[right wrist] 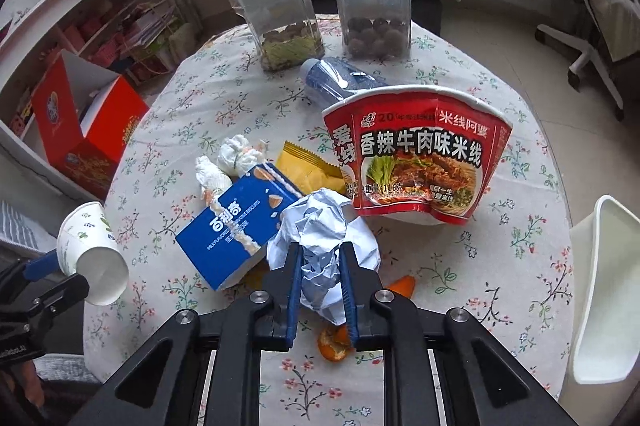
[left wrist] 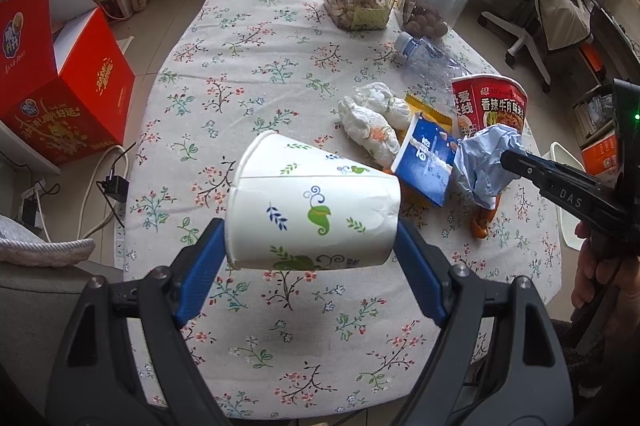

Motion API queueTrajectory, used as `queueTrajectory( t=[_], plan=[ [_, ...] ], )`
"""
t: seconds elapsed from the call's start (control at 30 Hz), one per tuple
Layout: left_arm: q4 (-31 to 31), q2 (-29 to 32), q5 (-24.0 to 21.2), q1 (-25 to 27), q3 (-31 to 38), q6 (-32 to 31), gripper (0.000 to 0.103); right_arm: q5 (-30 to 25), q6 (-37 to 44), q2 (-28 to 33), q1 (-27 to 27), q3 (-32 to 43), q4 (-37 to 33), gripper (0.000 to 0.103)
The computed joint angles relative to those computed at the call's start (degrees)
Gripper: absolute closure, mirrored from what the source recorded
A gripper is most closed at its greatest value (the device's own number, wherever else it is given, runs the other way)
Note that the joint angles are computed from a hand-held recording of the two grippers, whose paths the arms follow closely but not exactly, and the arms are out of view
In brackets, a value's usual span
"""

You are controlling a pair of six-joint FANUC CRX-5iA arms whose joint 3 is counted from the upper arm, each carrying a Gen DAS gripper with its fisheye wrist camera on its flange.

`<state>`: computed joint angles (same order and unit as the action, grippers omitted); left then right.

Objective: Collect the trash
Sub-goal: 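Grasp the crumpled foil with the right gripper while the left gripper holds the cup, then drop the foil into the bin with the right gripper while the left drops the cup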

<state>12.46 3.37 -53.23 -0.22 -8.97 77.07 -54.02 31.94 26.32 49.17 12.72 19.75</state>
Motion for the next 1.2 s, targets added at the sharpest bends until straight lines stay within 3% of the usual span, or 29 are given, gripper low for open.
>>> queueTrajectory(
  t=[0.43, 1.2],
  plan=[
    [-0.43, 1.44, 0.62, -5.55, 2.84, 1.12, 0.019, 0.69, -8.92, -11.74, -1.0, -11.51, 5.82, 0.085],
    [1.76, 10.54, 1.74, -22.94, 12.59, 3.61, 0.019, -9.8, -26.66, -35.38, -6.19, -33.95, 8.79, 0.085]
  ],
)
